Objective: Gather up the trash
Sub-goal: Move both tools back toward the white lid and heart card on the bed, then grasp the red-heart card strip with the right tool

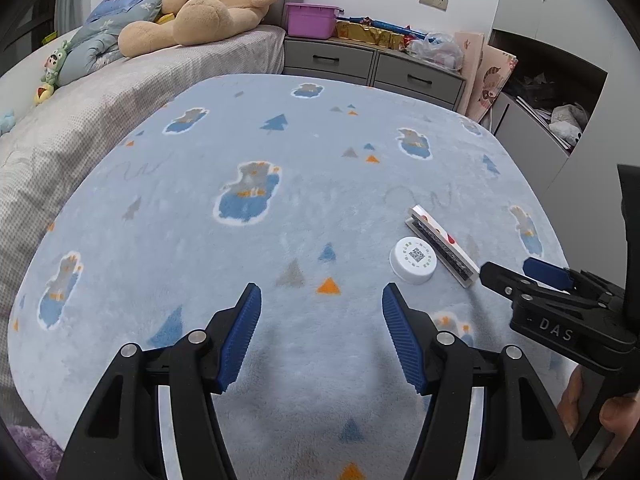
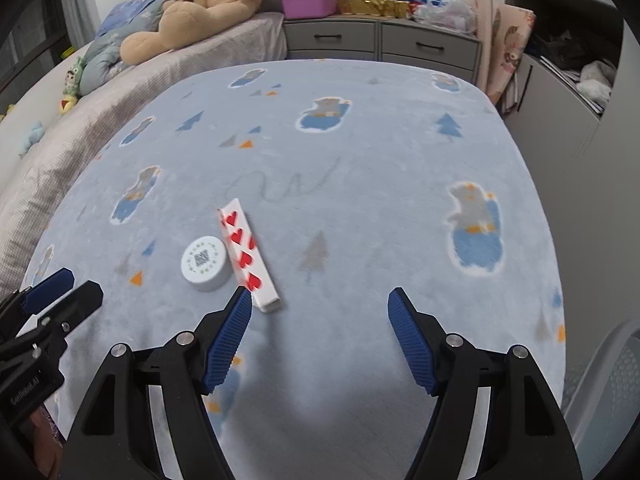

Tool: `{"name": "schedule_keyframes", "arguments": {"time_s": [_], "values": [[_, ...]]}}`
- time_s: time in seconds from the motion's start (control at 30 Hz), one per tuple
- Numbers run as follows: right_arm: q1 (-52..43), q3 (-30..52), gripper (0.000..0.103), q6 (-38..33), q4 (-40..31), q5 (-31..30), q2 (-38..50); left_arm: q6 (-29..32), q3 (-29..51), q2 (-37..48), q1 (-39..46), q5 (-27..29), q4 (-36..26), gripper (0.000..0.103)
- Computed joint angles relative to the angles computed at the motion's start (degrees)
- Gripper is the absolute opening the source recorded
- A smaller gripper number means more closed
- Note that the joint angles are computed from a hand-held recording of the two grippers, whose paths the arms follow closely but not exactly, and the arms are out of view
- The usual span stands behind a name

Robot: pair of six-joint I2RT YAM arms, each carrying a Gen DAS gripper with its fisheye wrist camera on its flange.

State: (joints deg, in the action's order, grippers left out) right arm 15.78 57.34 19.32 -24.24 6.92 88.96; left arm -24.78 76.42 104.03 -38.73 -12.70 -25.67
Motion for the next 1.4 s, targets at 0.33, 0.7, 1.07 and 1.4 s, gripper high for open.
{"name": "schedule_keyframes", "arguments": {"time_s": [0.33,0.7,1.07,1.4], "values": [[1.05,3.72,0.067,-1.60,-0.39,-0.83,3.84,-0.10,0.05,0.30,0.12,0.24,-0.09,0.061],[1.72,5.98,0.067,-2.30,-1.27,-2.74,4.94,-0.13,-0.22,0.23,0.14,0.38,0.16,0.061],[0.58,6.81,0.053,-2.57,-1.11,-2.29,7.83,-0.23,-0.23,0.33,0.10,0.71,0.09,0.061],[3.68,10.55,0.025,-4.33,-1.59,0.98,11.96,-0.36,-0.10,0.55,-0.11,0.65,-0.21,0.061]]}}
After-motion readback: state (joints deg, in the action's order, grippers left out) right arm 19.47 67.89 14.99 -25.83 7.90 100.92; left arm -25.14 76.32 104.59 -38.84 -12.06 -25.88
